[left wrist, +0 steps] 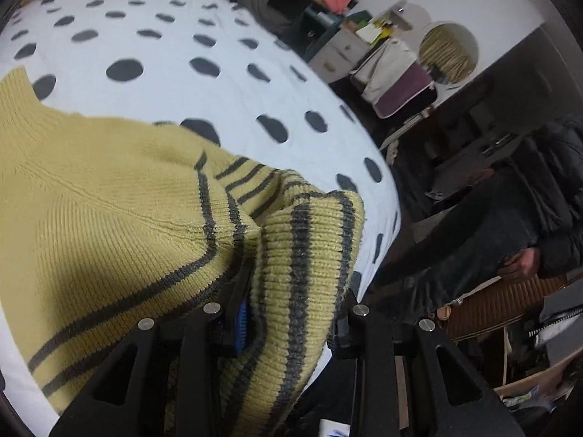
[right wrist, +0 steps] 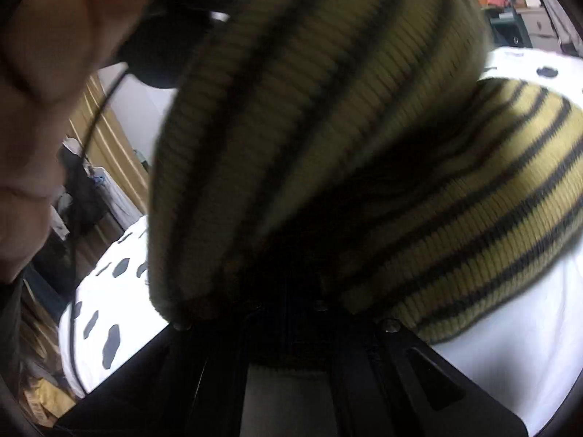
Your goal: Fold large clothes
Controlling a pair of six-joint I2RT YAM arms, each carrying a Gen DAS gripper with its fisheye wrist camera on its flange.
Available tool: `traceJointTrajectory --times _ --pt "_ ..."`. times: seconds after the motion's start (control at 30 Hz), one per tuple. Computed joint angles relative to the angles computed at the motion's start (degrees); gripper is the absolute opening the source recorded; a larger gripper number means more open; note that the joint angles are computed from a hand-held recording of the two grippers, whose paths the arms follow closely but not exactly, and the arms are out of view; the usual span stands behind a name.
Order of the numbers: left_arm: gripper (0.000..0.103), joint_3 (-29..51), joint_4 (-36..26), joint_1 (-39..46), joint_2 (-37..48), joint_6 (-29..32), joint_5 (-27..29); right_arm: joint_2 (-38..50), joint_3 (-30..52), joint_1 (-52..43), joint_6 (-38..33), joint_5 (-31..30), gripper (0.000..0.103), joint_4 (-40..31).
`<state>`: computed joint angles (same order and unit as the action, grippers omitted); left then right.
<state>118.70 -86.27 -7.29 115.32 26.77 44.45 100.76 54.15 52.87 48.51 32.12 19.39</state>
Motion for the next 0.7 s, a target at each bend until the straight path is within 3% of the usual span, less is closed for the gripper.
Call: traceJointTrajectory --times 0.07,0.13,0.2,0.23,0.27,0.3,0.37,0.47,0.5,0.57,0.6,0.63,0.7 --pt "0.037 4.4 -2.9 -0.6 3.6 0.0 -1.4 -1.7 -2.9 0.8 -0.3 0.9 0.0 3.4" --pt "0.042 4.4 -1.9 -1.2 3.9 -0.9 -1.9 -3.8 -6.6 2.1 0.0 2.5 0.005 6.8" --pt "0.061 3.0 -0.7 -2.6 1.6 -1.4 -3.0 -7.4 -9.1 3.0 2.8 2.7 0.009 4.0" --pt "0.076 2.1 -0.2 -3.1 0.5 -1.3 -3.7 -10.1 -11.1 3.5 4.7 2.8 0.012 3.0" --pt "0.085 1.3 0.9 -4.0 -0.6 -1.7 -5.2 -13.9 -12.9 3.8 8.3 3.0 0.029 -0.7" --pt "0.086 -1.1 2.8 -5.1 -3.3 -2.4 -7.6 -18.5 -14.9 4.4 12.1 3.9 0.056 -4.7" --pt "0.086 -8.7 7.7 -7.0 -10.1 -2.4 -11.7 -29.3 -18.6 7.8 19.3 13.3 0.079 -15.7" --pt "0.086 -16.7 11.0 -4.4 -17.9 -1.1 -10.1 -42.7 -18.0 8.2 26.1 18.5 0.08 -35.2" --pt "0.086 -18.1 11.1 -2.4 -19.8 -1.4 -8.6 -45.7 -16.9 7.6 25.1 19.1 0.08 -39.1" --pt "0.086 -21.1 12.5 2.7 -23.1 -2.8 -5.8 -49.0 -13.6 5.0 17.5 18.1 0.076 -41.1" --pt "0.087 -24.7 16.2 6.5 -26.1 -5.9 -5.3 -49.5 -11.9 3.2 12.4 16.4 0.069 -39.7" --pt "0.087 -26.3 18.0 8.9 -27.4 -7.7 -6.1 -48.9 -9.9 1.0 6.8 13.0 0.066 -36.8" --pt "0.087 -28.1 19.4 13.9 -28.5 -8.4 -6.8 -45.2 -4.7 -5.4 -0.9 0.7 0.051 -31.7"
